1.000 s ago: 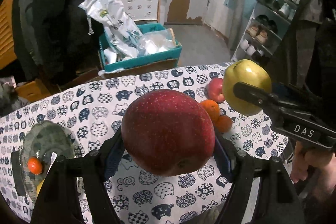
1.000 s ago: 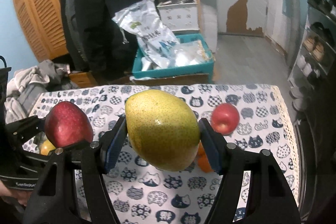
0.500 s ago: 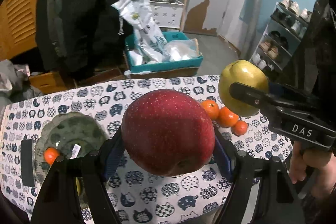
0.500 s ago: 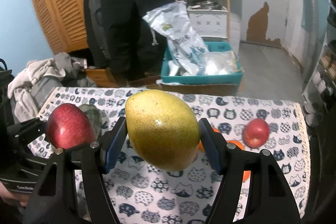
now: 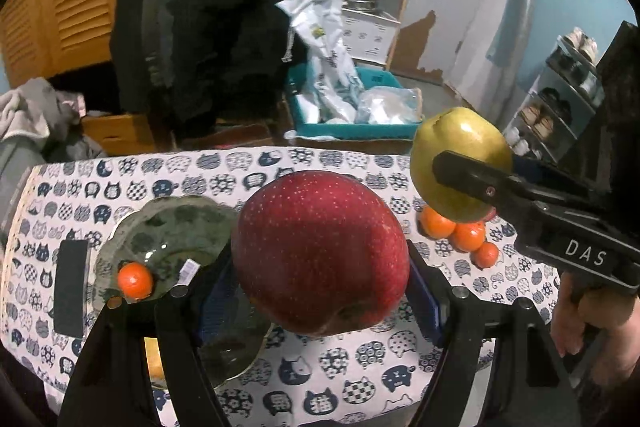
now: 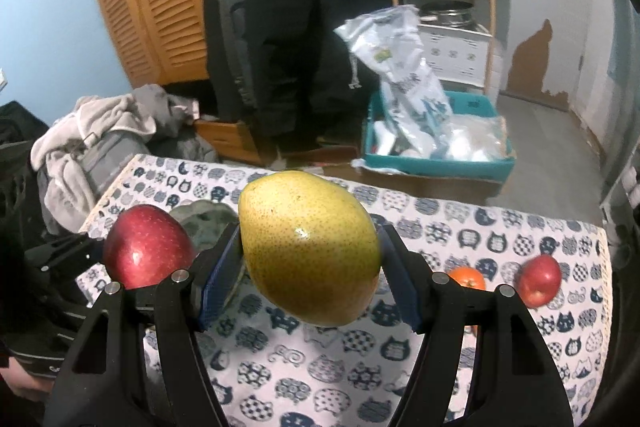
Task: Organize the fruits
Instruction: 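Carry the red apple and green pear over the glass bowl with both grippers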
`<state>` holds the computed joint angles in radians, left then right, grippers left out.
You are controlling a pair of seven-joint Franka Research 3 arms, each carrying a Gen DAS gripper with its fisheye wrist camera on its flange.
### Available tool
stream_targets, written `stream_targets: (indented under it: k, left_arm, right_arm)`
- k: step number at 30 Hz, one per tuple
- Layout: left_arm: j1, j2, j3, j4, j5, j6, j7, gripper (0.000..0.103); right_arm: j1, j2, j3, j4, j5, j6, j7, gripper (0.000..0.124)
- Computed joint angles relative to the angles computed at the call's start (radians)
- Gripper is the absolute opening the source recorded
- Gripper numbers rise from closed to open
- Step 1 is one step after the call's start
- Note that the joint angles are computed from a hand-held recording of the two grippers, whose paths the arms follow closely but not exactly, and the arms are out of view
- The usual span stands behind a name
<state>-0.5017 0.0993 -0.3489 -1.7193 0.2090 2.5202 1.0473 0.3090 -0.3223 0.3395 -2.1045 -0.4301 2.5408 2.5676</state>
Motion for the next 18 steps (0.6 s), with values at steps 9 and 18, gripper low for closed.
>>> stream_targets:
  k: [9, 18]
  left_arm:
    - [0.043, -0.054, 0.022, -0.085, -0.035, 0.032, -0.008, 0.078]
    - [0.081, -0.072, 0.038, -0.134, -0.053, 0.035, -0.019, 0.078]
  right_arm:
    - [0.053, 0.143, -0.015, 0.139, -0.039, -0.012, -0.019, 0.069]
    - [0.148, 0.265, -0.078, 0.256, -0.048, -0.024, -0.045, 0.069]
